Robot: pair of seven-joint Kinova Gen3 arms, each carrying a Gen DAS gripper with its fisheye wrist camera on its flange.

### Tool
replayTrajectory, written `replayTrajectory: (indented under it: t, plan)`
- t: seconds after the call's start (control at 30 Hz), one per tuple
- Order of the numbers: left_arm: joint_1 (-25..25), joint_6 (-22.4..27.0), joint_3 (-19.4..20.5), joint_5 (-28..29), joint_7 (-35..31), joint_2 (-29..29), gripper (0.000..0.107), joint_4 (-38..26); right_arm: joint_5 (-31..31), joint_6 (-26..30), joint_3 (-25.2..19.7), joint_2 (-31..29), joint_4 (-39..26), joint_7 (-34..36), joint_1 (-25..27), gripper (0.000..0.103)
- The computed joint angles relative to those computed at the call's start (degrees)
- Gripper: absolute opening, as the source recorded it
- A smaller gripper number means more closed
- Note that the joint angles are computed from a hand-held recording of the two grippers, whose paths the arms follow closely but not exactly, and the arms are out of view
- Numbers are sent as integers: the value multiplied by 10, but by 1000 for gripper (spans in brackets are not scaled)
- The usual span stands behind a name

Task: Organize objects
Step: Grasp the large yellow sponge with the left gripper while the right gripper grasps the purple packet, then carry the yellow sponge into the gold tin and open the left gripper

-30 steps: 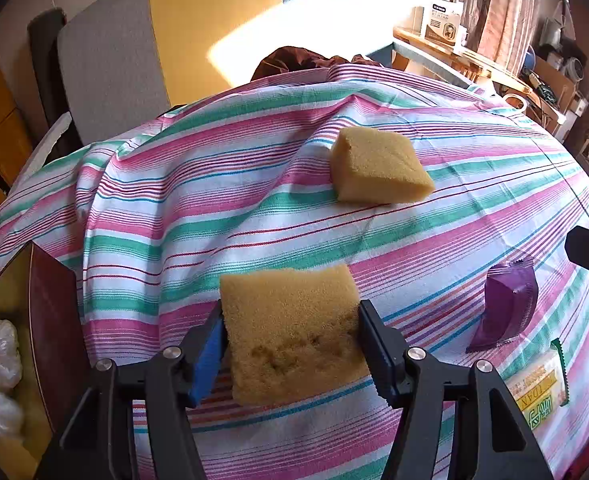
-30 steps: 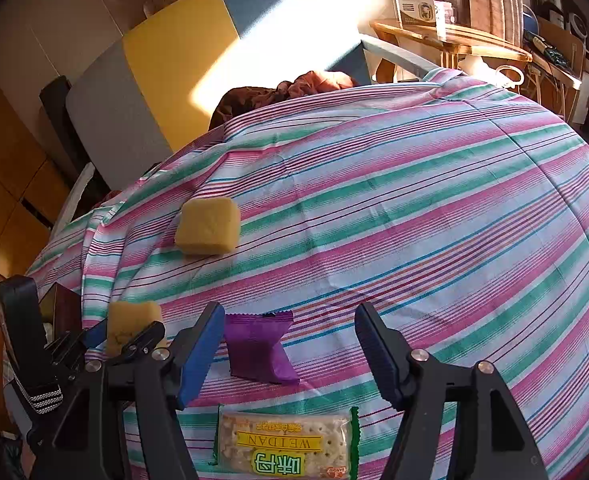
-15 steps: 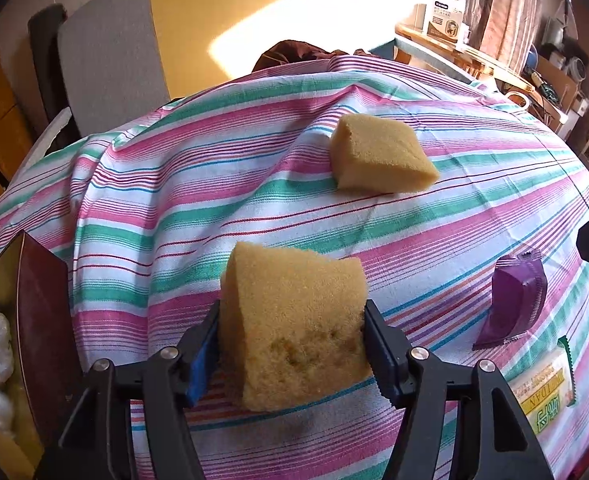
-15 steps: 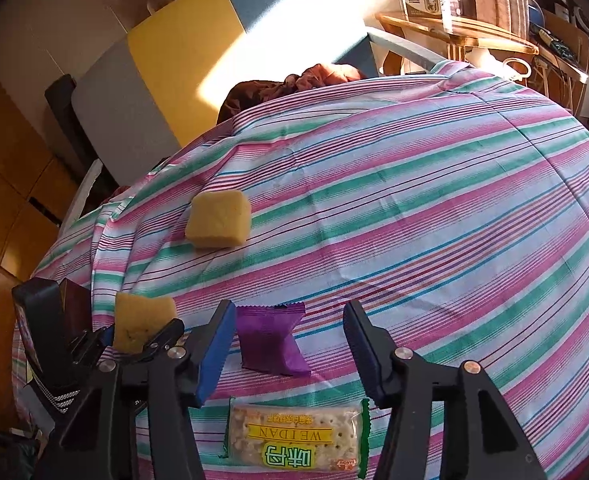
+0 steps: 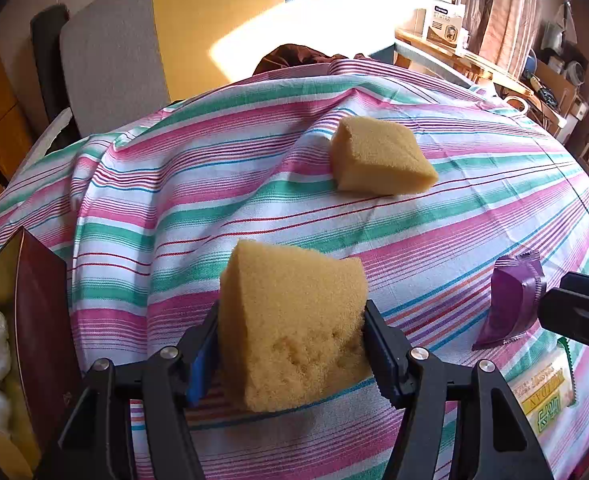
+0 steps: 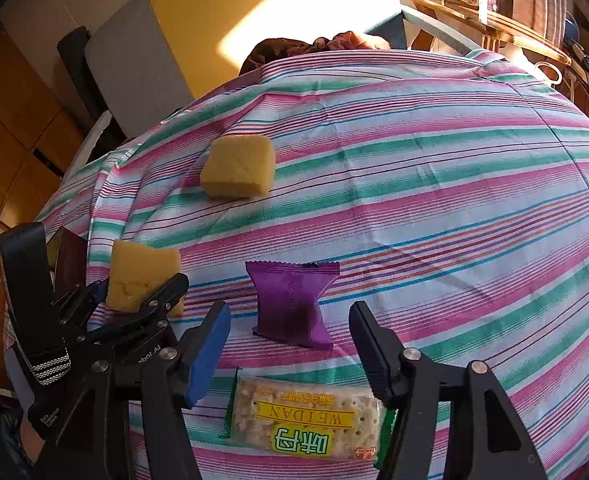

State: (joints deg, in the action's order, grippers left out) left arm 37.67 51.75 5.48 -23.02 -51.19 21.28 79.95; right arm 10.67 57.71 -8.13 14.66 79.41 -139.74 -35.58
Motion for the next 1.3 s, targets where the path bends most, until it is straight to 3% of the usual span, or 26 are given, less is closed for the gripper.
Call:
replayTrajectory:
  t: [0.2,0.23,0.27,0.5,0.87,1.03,1.3]
  plan:
    - [6,-7,-3,-10,15,-3,65,7,-8,13,1,25,-16,8,-1,64]
    - [9,-7,-4,-15,19,-3,62,8,4,23,4,33,-23,4,-10,54]
    - [9,-10,-3,-15,18,-5,57,10,18,35,7,41,-32,5,-18,34]
    - [25,-17,0,-59,73,-69,54,61,34,24,13,40,-22,10,-24,34]
    - [0,28,77,-138,154,-189,54,131,78,11,18,43,-14,-3,-48,34]
    - [-24,59,117,-166,182,-233,55,157,88,8,18,42,-8,-9,-53,34]
    - [-82,86,161,-155,195,-302,55,193,101,-5,18,39,3,-20,-57,34]
